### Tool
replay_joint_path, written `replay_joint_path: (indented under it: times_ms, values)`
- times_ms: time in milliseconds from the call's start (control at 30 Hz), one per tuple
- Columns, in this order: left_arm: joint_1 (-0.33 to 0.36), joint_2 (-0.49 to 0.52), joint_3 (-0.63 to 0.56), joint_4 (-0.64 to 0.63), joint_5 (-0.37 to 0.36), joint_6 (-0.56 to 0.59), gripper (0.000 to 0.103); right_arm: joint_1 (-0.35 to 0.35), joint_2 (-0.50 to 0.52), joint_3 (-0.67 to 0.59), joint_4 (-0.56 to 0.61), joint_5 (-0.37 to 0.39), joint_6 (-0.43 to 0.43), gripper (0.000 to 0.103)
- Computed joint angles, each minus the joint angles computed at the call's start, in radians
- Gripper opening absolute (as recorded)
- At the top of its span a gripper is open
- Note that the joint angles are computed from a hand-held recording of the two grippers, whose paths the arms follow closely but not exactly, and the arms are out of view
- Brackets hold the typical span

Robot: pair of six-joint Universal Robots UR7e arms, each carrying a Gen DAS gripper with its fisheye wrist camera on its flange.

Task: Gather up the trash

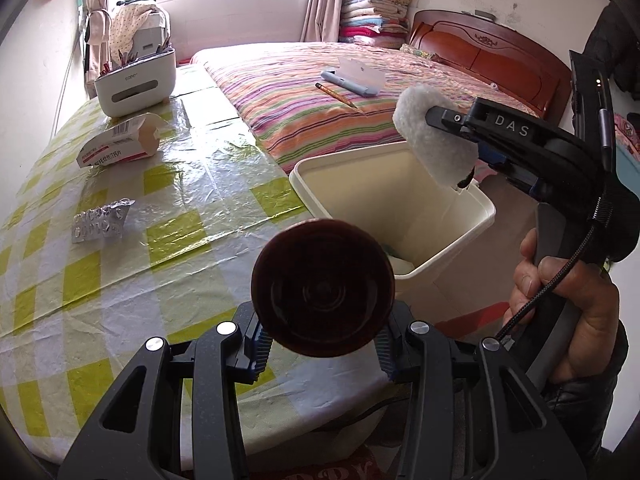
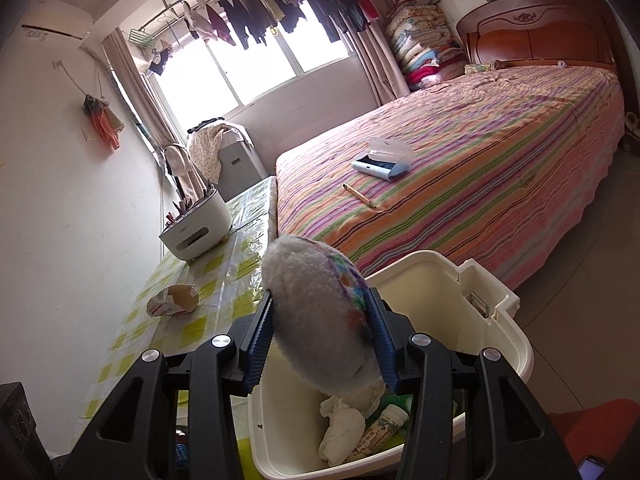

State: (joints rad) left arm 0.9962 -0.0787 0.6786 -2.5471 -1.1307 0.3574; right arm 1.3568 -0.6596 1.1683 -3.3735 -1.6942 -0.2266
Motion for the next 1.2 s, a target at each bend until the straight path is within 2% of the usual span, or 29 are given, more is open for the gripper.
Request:
replay_joint_path:
  times_ms: [200,467,833,1000,1100,1200]
  values:
    - [-0.003,0.0,0.014,-0.025,-0.013,0.025,0.04,-0.006,-0.003,0.002,0.007,-0.006,0.027,0.044]
    - [-0.009,0.038,-0.059,-0.022,-0.006,0.035,0.04,-0.005,0.0,0.005,-0.011,-0.003,0.022,0.045]
    - [-0.028,0.158,-0.275,0.068,-0.011,0.07,0.04,-0.007,-0.002,-0.006,0.044,-0.036,0.055,0.046]
    - [-0.032,0.198,-0.351,0.112,-0.013,0.069,0.04,-0.01,-0.005,-0.001,0.041,-0.036,0.073,0.05]
    - [-0.032,0.22,-0.393,0.14,-0.012,0.067,0.04,-0.011,-0.005,0.002,0.028,-0.044,0.08,0.06]
    - [-0.031,0.241,-0.436,0.17,-0.011,0.063,0.04,-0.015,-0.007,0.004,0.02,-0.039,0.093,0.061]
